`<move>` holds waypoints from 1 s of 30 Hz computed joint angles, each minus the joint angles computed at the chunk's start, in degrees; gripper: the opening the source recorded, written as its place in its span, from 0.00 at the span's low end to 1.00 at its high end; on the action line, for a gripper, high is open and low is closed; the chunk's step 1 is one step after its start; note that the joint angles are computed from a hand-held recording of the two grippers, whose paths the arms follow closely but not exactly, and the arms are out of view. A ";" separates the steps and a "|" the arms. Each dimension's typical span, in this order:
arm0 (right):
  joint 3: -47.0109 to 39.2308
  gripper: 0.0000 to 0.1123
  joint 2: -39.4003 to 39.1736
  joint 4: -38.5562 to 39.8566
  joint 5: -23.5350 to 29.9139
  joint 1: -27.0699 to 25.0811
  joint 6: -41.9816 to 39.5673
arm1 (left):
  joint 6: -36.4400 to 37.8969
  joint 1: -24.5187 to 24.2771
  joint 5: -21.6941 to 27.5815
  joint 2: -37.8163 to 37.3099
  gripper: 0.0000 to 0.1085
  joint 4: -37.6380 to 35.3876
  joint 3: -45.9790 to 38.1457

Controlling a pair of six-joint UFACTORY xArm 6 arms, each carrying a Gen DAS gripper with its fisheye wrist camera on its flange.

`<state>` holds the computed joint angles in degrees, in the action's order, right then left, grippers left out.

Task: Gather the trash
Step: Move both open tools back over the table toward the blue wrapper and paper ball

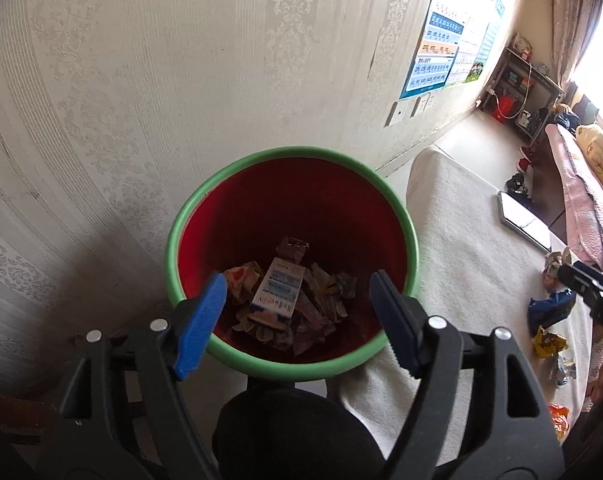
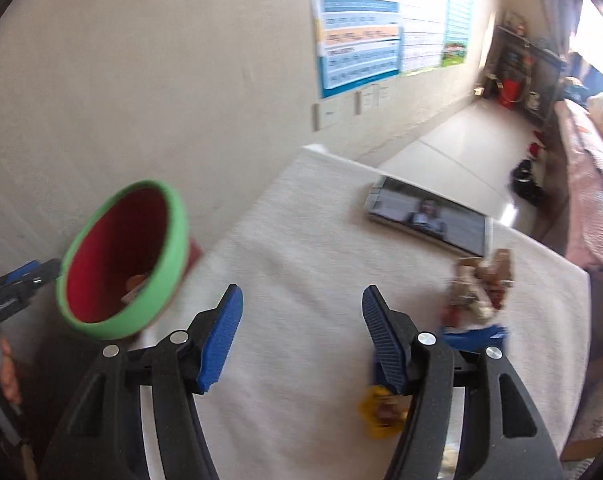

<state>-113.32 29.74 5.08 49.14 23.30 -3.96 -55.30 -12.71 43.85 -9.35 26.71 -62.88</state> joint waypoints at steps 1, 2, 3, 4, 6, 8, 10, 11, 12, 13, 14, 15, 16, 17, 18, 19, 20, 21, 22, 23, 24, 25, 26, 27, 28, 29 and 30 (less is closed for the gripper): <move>-0.67 0.56 0.63 -3.25 -0.44 -1.40 2.20 | 0.38 -0.62 -0.21 0.32 0.66 -0.43 -0.35; -1.80 0.58 1.61 -6.45 -0.54 -2.66 4.67 | 0.72 -1.32 -0.33 0.69 0.66 -0.74 -0.81; -3.98 0.64 3.33 -9.25 0.35 -3.91 6.99 | 1.14 -2.08 -0.47 1.21 0.66 -0.96 -1.43; -7.49 0.65 5.89 -10.44 2.81 -5.09 8.22 | 1.59 -2.87 -0.64 1.84 0.66 -1.14 -2.13; -17.90 0.65 12.72 -8.52 11.28 -7.19 8.44 | 2.75 -4.49 -1.10 3.18 0.67 -1.70 -3.56; -23.32 0.65 16.82 -5.74 15.38 -8.92 8.41 | 4.06 -6.23 -1.62 4.52 0.68 -2.13 -4.99; -25.54 0.65 18.97 -2.85 17.39 -10.17 8.03 | 5.41 -8.01 -2.18 5.87 0.73 -1.99 -6.47; -25.85 0.65 19.45 -0.38 18.01 -10.71 7.48 | 6.20 -8.84 -2.63 6.53 0.77 -1.76 -7.16; -24.09 0.59 18.61 2.34 18.02 -11.15 6.89 | 6.92 -9.64 -2.85 7.33 0.83 -1.20 -8.09; -22.92 0.46 17.94 4.94 18.38 -11.49 6.36 | 7.09 -10.47 -2.79 8.11 0.86 0.01 -8.98; -19.62 0.43 16.02 7.36 17.46 -11.82 5.60 | 7.08 -11.28 -2.43 8.85 0.89 1.08 -9.86; -17.10 0.39 14.26 7.89 16.43 -11.72 5.39 | 7.25 -11.99 -2.06 9.73 0.89 1.58 -10.85; -13.29 0.27 11.77 9.43 15.03 -11.72 4.14 | 7.76 -12.49 -1.93 10.52 0.89 1.24 -11.65; -9.66 0.22 9.31 11.47 14.17 -11.72 2.74 | 8.77 -12.83 -2.25 11.37 0.89 0.11 -12.47; -5.18 0.19 6.33 13.09 12.55 -11.76 1.21 | 9.89 -13.12 -2.73 12.15 0.89 -0.96 -13.19; -1.27 0.18 3.67 14.23 10.92 -11.69 -0.26 | 10.45 -13.59 -2.99 12.87 0.89 -1.12 -13.88; 2.69 0.18 0.87 15.23 9.43 -11.67 -1.76 | 10.88 -14.21 -3.30 13.65 0.89 -0.67 -14.67; 6.54 0.17 -2.00 16.31 8.28 -11.74 -3.01 | 11.21 -14.73 -3.62 14.42 0.89 0.34 -15.47; 9.89 0.17 -4.50 17.61 7.53 -11.94 -4.06 | 11.28 -15.41 -3.97 15.23 0.89 1.92 -16.28; 12.40 0.17 -6.50 18.93 7.32 -12.20 -4.75 | 11.62 -15.97 -4.44 15.84 0.89 2.88 -16.79; 14.66 0.17 -8.27 20.45 7.39 -12.56 -5.27 | 12.36 -16.39 -4.83 16.65 0.89 2.94 -17.55; 16.94 0.17 -10.09 21.81 7.43 -12.93 -5.81 | 13.82 -16.65 -5.62 17.64 0.89 1.71 -18.44; 18.68 0.17 -11.45 22.65 7.27 -13.17 -6.21 | 15.66 -16.95 -6.49 18.72 0.89 -0.26 -19.44; 20.30 0.17 -12.74 23.41 7.23 -13.45 -6.63 | 17.74 -17.15 -7.25 19.74 0.89 -2.49 -20.42; 21.38 0.19 -13.69 24.15 7.45 -13.83 -7.19 | 19.71 -17.39 -7.99 20.67 0.89 -4.66 -21.26; 22.32 0.20 -14.44 24.20 7.13 -13.99 -7.29 | 21.29 -17.70 -8.49 21.40 0.89 -6.54 -21.96; 23.12 0.24 -15.09 23.63 6.48 -14.17 -7.02 | 22.66 -17.99 -8.67 22.09 0.89 -8.44 -22.65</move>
